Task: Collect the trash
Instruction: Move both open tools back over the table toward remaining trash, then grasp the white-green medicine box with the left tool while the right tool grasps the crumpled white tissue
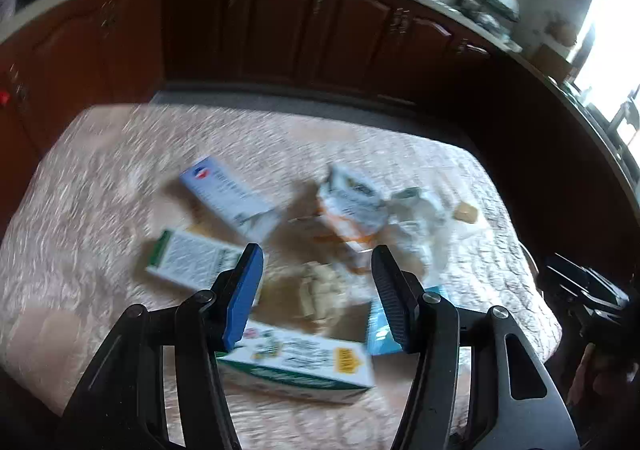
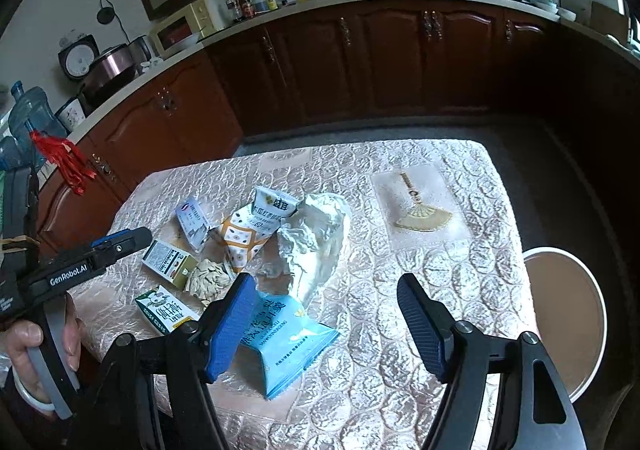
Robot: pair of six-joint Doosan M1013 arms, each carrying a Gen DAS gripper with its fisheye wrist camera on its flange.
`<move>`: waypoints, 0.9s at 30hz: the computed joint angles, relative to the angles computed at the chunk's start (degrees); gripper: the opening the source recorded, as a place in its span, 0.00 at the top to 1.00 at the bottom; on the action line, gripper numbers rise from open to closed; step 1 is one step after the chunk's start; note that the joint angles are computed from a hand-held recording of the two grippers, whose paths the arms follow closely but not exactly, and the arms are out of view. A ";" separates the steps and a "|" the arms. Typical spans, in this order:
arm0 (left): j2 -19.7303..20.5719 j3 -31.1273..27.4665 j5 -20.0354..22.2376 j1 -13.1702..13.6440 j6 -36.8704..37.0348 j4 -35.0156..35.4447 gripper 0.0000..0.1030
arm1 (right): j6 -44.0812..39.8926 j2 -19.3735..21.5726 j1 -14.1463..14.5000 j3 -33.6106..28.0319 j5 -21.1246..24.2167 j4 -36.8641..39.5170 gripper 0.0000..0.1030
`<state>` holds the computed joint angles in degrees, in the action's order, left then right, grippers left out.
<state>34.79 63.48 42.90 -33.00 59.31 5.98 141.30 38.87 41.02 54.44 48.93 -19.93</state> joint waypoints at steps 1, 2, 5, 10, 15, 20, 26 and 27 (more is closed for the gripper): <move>-0.11 0.36 0.27 0.41 -0.48 -0.12 0.47 | -0.64 0.35 -0.08 -0.43 0.14 0.70 0.30; -0.23 0.78 0.60 0.90 -1.22 -0.05 0.47 | -1.23 0.67 -0.15 -0.84 0.29 1.33 0.30; -0.45 1.92 1.97 2.48 -4.04 0.40 0.47 | -3.82 2.11 -0.49 -2.60 0.90 4.34 0.30; 0.36 2.07 4.32 4.41 -6.04 -1.80 0.46 | -6.36 4.21 -0.83 -5.12 1.89 7.38 0.30; 1.89 1.43 5.42 5.38 -4.77 -6.73 0.46 | -8.55 6.03 -1.16 -7.60 3.84 9.40 0.30; 3.10 0.25 8.08 5.06 -4.61 -5.70 0.46 | -9.77 7.03 -1.39 -9.06 4.89 10.50 0.30; 3.34 0.17 12.00 4.76 -9.83 1.43 0.46 | -9.84 7.20 -1.71 -9.08 5.05 11.40 0.30; 3.32 0.27 12.78 4.90 -10.97 2.40 0.46 | -9.83 7.16 -1.80 -8.95 4.98 11.50 0.30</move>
<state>38.10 63.75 55.68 -28.10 48.34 8.38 131.47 46.03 39.22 45.49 53.92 -8.43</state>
